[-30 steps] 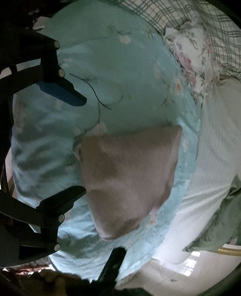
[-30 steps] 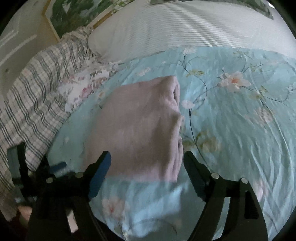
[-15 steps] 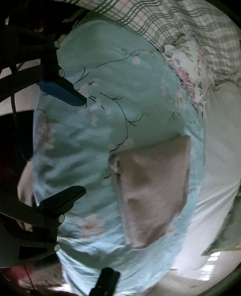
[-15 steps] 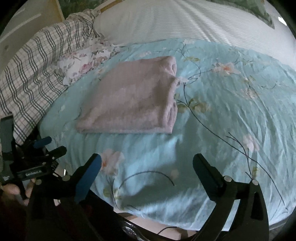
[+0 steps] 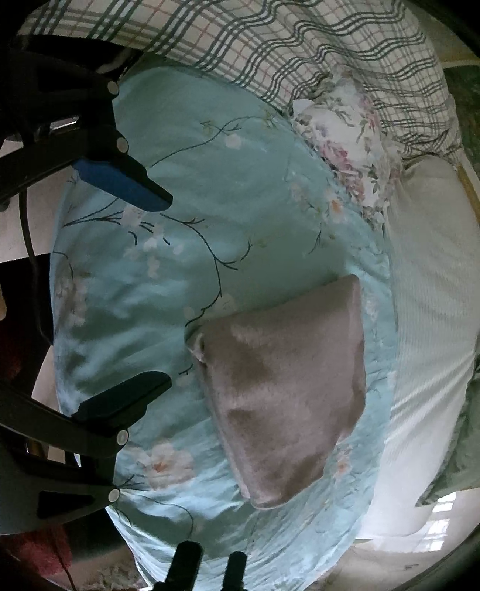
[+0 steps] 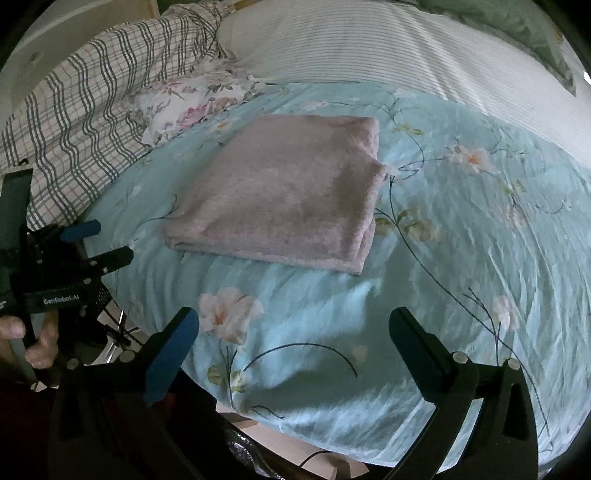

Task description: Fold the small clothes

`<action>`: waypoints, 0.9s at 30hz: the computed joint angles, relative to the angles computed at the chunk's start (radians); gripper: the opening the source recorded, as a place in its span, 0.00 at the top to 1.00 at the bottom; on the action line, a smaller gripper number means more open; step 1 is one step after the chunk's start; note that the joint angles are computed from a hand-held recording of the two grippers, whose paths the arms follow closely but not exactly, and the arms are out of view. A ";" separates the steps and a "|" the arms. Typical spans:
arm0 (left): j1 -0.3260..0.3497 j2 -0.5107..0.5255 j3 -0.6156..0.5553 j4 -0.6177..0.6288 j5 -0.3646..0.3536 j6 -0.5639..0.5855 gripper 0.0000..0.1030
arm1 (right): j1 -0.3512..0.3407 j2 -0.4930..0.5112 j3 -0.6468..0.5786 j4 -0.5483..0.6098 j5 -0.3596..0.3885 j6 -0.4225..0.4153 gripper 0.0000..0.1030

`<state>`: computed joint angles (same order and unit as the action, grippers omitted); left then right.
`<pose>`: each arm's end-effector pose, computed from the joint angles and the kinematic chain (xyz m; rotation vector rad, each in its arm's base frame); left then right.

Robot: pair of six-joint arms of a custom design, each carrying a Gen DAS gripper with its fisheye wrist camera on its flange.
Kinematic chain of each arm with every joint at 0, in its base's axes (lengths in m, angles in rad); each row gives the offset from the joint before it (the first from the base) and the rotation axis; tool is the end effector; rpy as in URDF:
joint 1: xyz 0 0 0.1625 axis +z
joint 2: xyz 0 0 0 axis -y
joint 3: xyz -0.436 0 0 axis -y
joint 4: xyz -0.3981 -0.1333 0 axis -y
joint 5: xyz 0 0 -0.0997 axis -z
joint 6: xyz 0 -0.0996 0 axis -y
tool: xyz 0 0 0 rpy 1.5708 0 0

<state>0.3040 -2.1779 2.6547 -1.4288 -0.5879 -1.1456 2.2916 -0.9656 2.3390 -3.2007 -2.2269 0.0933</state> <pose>-0.0824 -0.2524 0.2351 0.4890 2.0878 -0.8160 0.3466 -0.2846 0.0796 0.6838 -2.4719 0.6487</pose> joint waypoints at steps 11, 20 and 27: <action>0.044 0.120 -0.016 -0.117 0.032 0.077 0.13 | -0.015 0.029 -0.056 0.054 0.001 -0.038 0.00; 0.082 0.167 -0.031 -0.206 0.059 0.138 0.13 | -0.038 0.034 -0.095 0.071 0.012 -0.067 0.00; 0.103 0.186 -0.036 -0.249 0.062 0.173 0.13 | -0.045 0.040 -0.119 0.080 0.020 -0.085 0.00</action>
<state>0.4069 -1.9923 2.6186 -1.6780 -0.5256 -0.9730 2.2462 -0.9255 2.2198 -3.1203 -2.2074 0.0082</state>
